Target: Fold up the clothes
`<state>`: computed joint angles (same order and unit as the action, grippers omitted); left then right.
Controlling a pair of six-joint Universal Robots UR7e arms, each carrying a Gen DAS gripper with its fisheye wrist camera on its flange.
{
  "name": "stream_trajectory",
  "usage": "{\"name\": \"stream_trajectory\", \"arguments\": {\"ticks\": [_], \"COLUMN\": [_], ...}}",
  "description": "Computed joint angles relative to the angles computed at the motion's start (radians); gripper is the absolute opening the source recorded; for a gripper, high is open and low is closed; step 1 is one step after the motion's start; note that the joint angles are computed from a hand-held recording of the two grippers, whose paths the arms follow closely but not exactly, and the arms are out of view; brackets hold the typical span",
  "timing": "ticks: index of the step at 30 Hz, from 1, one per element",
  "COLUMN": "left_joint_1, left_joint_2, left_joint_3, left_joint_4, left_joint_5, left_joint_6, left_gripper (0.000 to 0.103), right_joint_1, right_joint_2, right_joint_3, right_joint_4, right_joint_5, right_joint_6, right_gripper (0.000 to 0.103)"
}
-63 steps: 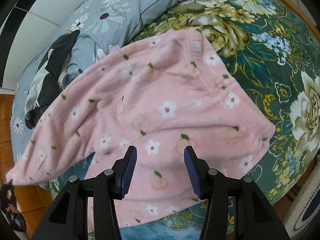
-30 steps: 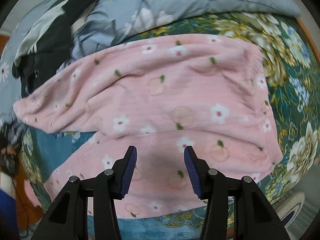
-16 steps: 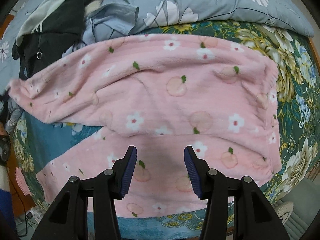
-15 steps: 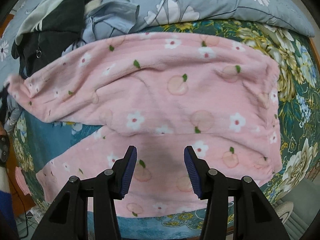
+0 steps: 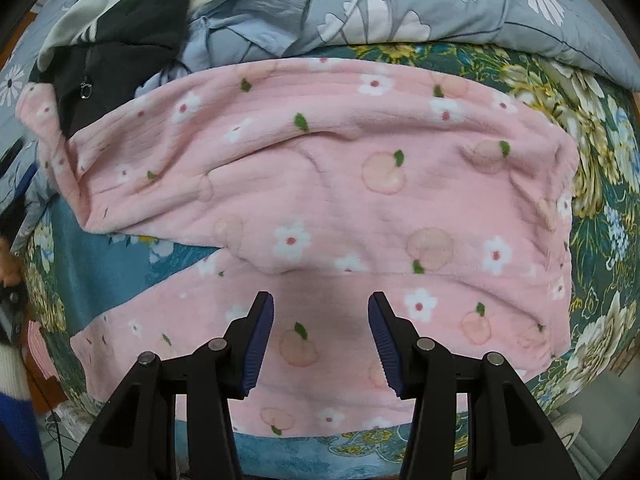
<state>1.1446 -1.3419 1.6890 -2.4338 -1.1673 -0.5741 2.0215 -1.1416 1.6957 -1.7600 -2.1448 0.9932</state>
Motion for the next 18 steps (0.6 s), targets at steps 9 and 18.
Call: {"name": "stream_trajectory", "arguments": {"ticks": [9, 18], "left_joint_1": [0.117, 0.1], "left_joint_2": [0.16, 0.153], "left_joint_3": [-0.231, -0.246], "left_joint_4": [0.172, 0.158], "left_joint_5": [-0.107, -0.152], "left_joint_6": [0.08, 0.155], "left_gripper": [0.059, 0.012], "right_joint_1": [0.001, 0.009], "right_joint_2": [-0.001, -0.018], "right_joint_3": [0.0, -0.004], "right_joint_4": [0.019, 0.04], "right_joint_5": [0.017, -0.007], "right_joint_6": [0.022, 0.046], "right_gripper": [0.05, 0.051]}}
